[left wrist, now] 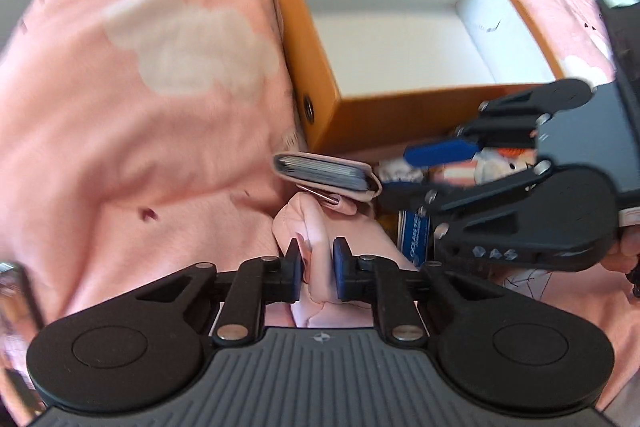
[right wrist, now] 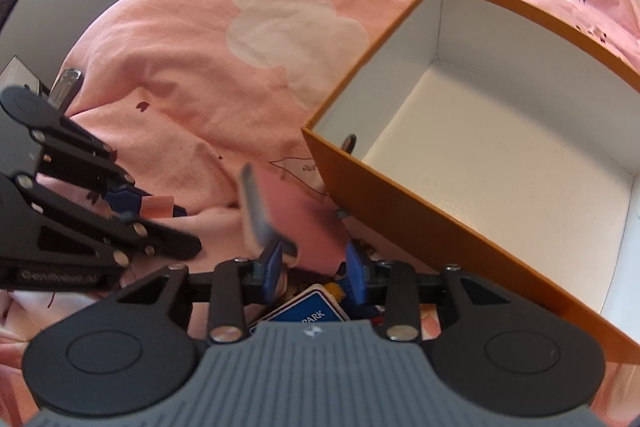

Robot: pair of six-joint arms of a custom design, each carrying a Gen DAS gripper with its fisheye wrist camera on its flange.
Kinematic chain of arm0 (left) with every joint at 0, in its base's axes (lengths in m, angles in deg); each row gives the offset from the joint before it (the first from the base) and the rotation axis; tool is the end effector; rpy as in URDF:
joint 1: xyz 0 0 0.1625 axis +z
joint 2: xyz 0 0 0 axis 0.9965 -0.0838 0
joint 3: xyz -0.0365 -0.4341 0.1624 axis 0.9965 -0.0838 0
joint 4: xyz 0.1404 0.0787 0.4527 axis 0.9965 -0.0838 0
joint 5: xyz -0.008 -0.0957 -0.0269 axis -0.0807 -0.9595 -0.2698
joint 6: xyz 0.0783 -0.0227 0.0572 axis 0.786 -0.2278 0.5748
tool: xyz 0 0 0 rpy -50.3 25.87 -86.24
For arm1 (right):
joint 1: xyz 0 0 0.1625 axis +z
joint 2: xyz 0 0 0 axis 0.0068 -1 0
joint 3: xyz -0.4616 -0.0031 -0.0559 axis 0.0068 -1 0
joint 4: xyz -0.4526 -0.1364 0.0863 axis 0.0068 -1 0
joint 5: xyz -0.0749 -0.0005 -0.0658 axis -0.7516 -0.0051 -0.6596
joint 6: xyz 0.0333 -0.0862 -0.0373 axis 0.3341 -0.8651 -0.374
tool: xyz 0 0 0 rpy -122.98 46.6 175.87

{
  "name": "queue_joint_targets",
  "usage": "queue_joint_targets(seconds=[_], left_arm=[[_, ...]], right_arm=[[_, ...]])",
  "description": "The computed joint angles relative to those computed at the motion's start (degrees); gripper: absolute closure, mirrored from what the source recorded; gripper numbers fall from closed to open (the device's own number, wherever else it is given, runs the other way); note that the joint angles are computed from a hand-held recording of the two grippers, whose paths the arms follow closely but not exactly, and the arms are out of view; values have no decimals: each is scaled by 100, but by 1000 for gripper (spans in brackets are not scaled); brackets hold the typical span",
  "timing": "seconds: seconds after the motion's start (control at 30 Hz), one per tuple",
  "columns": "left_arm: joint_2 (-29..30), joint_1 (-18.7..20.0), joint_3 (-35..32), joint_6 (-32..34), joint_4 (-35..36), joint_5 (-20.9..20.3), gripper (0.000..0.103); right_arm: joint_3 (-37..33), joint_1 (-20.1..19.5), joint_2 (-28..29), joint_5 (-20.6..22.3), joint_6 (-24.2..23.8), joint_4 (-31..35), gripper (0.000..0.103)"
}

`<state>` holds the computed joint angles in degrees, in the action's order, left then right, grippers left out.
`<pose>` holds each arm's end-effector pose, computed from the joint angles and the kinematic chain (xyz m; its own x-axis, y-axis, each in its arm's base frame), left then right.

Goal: Organize objects
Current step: 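Lift the pink pouch and pink card holder and carry them toward the orange box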

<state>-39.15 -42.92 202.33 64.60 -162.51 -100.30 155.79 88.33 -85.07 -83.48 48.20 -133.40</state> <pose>-0.2678 -0.4834 0.0425 -0.6513 0.5906 -0.4765 0.5836 0.7912 0.1828 0.0837 -0.4548 0.1692 -0.7563 -0.4070 0.5122 -0.5151 0.8531 -0.0827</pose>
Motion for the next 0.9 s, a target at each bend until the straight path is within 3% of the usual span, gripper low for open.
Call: queue_joint_targets(seconds=[0.23,0.43,0.63,0.73,0.9], left_arm=[[48,-579,406,659,-1000,1483,87],[280,-568,443,849,-1187,1834,84],[72,-252,199,132,-677,1376,74],[29,-156,33,-52,-385,1217,62],[15,102,-347,-314,183,814,53]], right_arm=[[-10,-25,106,-18,-355,29,65],[-126,-169,386,70,-601,-80,65],[-81,-112,475,14,-1092,-10,61],[-42,-60,509,-50,-1404,-12,56],[-76,44,981,-414,-1851,-689,56]])
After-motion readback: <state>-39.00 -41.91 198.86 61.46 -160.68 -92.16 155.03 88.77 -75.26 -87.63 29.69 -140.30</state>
